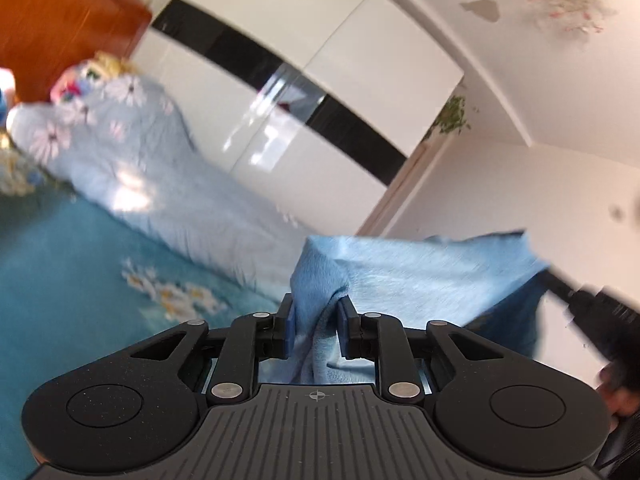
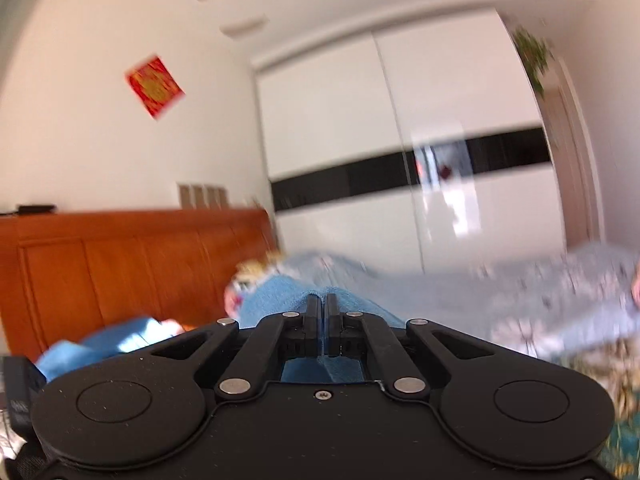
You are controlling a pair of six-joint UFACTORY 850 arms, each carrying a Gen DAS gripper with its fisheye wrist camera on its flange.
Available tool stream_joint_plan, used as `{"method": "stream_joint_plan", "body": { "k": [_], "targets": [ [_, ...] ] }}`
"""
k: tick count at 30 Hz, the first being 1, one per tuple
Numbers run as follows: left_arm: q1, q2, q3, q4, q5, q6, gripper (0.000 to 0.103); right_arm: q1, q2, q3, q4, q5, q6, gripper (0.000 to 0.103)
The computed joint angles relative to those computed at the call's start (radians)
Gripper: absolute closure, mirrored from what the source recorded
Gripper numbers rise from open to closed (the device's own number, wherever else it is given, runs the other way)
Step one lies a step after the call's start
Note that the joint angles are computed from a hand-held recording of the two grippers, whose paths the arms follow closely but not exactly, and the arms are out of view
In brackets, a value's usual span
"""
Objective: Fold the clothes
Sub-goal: 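Lift the sweatshirt with both tools, shaking it out in the air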
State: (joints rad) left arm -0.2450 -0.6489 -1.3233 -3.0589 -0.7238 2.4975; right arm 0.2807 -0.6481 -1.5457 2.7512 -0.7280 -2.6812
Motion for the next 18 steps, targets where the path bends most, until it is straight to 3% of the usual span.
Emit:
{"method": "stream_joint_plan", "body": {
  "k": [2, 4, 6, 11, 17, 18],
  "targets": [
    [-0.004, 0.006, 0.016, 0.010, -0.003, -0.021, 0.062, 0.007, 0.024, 0.022, 0.018, -0.001, -0.044, 0.101],
    [-0.004, -0.001, 0.021, 0.057, 0.002, -0.071, 0.056, 0.009, 0.035, 0.032, 0.029, 0.017, -0.058, 0.101],
    [-0.003, -0.018, 0.020, 0.128, 0.008, -0.126, 0.038, 0.007, 0.039, 0.036, 0.028, 0.045, -0.046, 0.101],
    [-0.005, -0.077, -0.013, 0.327, 0.017, -0.250, 0.029, -0.005, 0.060, 0.086, 0.008, 0.069, 0.003, 0.101],
    [0.010, -0.161, -0.095, 0.528, -0.030, -0.416, 0.030, -0.017, 0.128, 0.188, 0.014, 0.048, 0.006, 0.101],
    [0.013, -0.168, -0.103, 0.547, -0.040, -0.430, 0.036, -0.020, 0.139, 0.202, 0.024, 0.048, 0.001, 0.101]
  ]
}}
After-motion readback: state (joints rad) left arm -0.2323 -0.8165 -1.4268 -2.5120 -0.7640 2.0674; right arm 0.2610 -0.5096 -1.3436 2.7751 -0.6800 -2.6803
